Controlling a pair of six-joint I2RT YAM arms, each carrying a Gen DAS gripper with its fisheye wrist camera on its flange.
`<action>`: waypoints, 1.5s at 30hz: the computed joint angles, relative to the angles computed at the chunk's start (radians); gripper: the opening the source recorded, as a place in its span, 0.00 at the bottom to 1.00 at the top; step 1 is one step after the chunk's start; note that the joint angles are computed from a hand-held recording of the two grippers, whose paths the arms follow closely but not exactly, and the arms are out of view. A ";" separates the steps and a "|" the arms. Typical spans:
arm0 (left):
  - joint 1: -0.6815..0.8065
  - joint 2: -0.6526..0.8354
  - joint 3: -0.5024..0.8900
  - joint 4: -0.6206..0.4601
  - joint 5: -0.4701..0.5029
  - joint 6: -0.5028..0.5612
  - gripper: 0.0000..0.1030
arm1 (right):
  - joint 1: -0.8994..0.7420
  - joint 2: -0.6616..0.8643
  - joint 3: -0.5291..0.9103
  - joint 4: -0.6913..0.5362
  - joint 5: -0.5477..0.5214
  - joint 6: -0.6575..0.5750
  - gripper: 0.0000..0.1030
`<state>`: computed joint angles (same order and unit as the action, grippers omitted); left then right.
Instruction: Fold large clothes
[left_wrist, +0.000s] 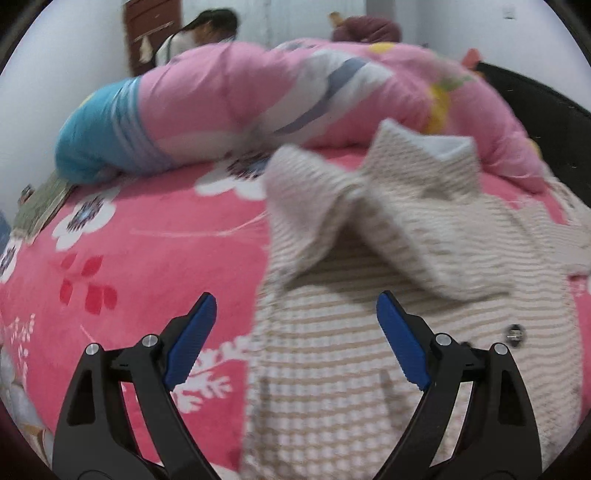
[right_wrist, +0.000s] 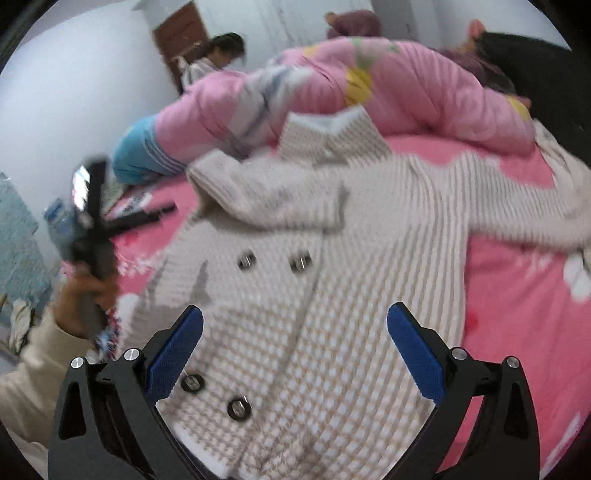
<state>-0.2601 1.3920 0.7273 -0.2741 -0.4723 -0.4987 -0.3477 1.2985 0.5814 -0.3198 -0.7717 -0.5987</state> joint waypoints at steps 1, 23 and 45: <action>0.018 0.029 -0.002 0.020 0.002 0.003 0.82 | 0.030 0.039 0.053 -0.002 0.001 0.029 0.95; 0.236 0.270 -0.056 0.279 0.170 0.016 0.70 | 0.380 0.927 0.942 -0.150 0.205 0.465 0.06; 0.272 0.282 -0.067 0.321 0.218 0.036 0.70 | 0.287 0.713 0.680 0.267 0.604 0.463 0.07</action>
<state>0.0118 1.6741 0.6602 0.0465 -0.2539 -0.4627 -0.0612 2.0111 1.2616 -0.0526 -0.1674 -0.1359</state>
